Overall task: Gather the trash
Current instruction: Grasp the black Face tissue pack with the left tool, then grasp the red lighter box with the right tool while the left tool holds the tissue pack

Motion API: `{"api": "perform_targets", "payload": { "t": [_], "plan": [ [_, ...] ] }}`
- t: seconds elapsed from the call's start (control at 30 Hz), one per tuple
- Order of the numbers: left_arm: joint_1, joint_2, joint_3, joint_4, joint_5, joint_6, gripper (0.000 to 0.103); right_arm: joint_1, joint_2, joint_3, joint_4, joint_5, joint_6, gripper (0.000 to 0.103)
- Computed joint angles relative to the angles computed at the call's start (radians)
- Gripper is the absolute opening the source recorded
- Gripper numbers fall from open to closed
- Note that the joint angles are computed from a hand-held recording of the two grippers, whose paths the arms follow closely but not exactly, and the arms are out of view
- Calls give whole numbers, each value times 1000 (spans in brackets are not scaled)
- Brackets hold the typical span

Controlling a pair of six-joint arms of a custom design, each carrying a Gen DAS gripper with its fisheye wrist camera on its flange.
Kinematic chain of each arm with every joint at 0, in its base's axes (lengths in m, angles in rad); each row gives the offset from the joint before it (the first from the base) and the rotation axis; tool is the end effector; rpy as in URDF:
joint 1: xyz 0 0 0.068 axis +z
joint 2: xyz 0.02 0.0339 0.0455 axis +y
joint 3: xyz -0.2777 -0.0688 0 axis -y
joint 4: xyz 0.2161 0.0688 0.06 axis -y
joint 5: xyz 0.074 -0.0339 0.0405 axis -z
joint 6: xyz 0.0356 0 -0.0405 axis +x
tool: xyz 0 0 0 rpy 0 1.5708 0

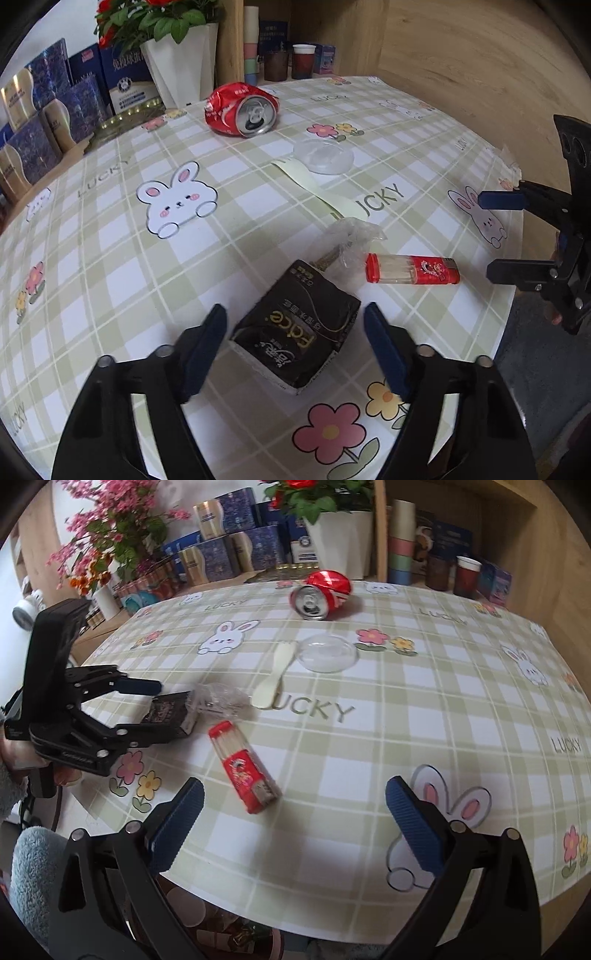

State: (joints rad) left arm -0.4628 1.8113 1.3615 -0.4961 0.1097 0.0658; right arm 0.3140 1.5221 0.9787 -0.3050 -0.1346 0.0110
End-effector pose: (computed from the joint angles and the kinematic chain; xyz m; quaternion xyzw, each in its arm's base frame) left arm 0.3301 -0.1690 0.2546 0.2645 0.9128 -0.1117 0.2906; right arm 0.2788 0.0956 0.2485 -0.1644 0.9191 0.1191 0.3378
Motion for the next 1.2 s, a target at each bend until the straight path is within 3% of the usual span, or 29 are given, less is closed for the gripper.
{"api": "perform_targets", "payload": {
  "t": [0.1,0.23,0.3,0.5,0.8,0.93,1.2],
  "plan": [
    [-20,-10,-21,7,-28,15,55,22,25,19,-1,12,-17,96],
    [-28,-48,-62,22,-53,-3,37,33,84,47,-5,1,-36,77],
    [-24,-76,-82,23,-71,-28,23,36,102,54,-1,-1,-40,74],
    [-5,-146,-151,42,-121,-120,12,64,150,102,-14,-14,-64,59],
    [55,-304,-286,95,-126,-300,7,100,184,128,-15,20,-67,44],
    [56,-383,-329,100,-124,-360,7,91,174,117,-13,2,-52,30],
    [-16,-529,-394,72,-171,-470,7,103,59,7,36,4,-18,28]
  ]
}}
